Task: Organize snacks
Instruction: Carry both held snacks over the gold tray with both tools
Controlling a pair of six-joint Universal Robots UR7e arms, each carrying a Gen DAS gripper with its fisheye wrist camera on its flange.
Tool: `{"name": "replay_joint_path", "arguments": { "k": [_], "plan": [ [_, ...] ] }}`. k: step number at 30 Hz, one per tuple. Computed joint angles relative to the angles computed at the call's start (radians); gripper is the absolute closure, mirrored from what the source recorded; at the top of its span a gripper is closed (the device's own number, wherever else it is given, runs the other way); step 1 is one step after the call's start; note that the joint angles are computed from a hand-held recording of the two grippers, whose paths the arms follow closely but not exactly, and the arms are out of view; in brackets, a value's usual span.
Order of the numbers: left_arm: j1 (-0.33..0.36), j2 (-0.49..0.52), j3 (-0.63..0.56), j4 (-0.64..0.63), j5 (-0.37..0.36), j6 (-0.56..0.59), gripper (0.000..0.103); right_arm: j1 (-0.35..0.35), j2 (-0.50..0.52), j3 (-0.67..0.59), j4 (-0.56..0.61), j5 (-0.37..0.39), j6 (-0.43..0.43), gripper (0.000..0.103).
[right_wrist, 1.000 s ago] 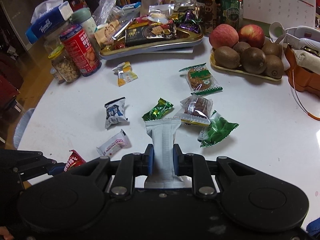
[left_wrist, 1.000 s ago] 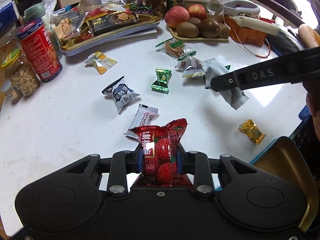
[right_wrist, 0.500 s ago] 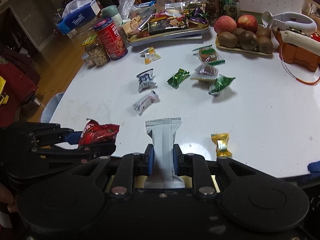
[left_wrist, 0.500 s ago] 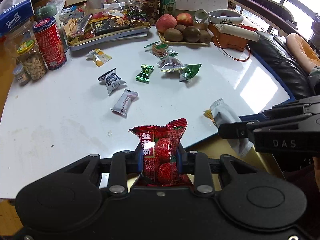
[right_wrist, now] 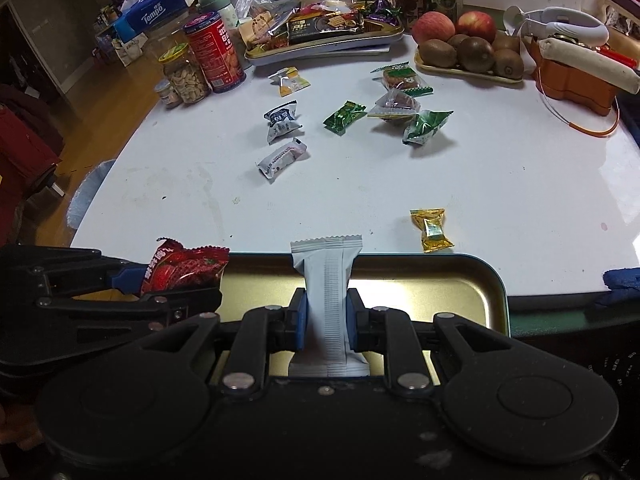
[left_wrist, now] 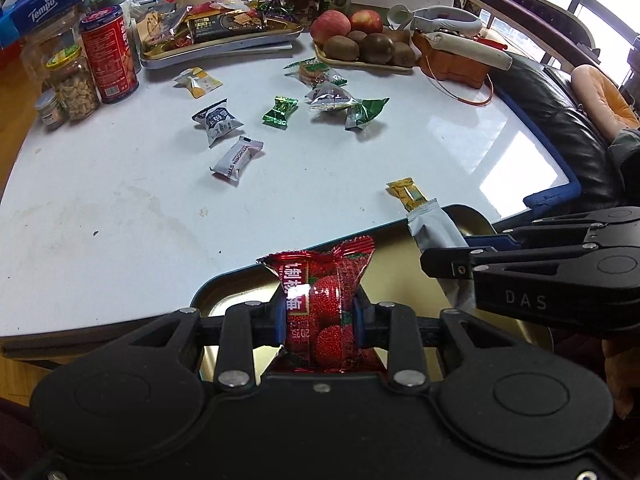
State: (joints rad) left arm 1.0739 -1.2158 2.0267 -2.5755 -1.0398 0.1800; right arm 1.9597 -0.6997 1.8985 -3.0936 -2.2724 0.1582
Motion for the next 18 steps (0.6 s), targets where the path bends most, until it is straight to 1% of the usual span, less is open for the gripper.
{"name": "replay_joint_path", "arguments": {
  "k": [3,7,11,14,18],
  "plan": [
    [-0.015,-0.007,0.022,-0.013,0.033,-0.019,0.065,0.002,0.005,0.003,0.007,-0.007,0.006,0.082],
    [-0.014,0.008,0.029,-0.016,0.083,-0.092,0.065,0.0,0.011,0.001,0.038,-0.021,0.014,0.082],
    [-0.005,0.029,0.024,0.002,0.107,-0.166,0.065,-0.007,0.019,-0.002,0.089,-0.034,0.036,0.082],
    [-0.005,0.037,0.036,-0.012,0.121,-0.187,0.065,-0.007,0.024,-0.006,0.121,-0.054,0.049,0.082],
    [-0.005,0.045,0.044,-0.016,0.142,-0.205,0.065,-0.004,0.03,-0.007,0.132,-0.075,0.052,0.082]
  ]
}}
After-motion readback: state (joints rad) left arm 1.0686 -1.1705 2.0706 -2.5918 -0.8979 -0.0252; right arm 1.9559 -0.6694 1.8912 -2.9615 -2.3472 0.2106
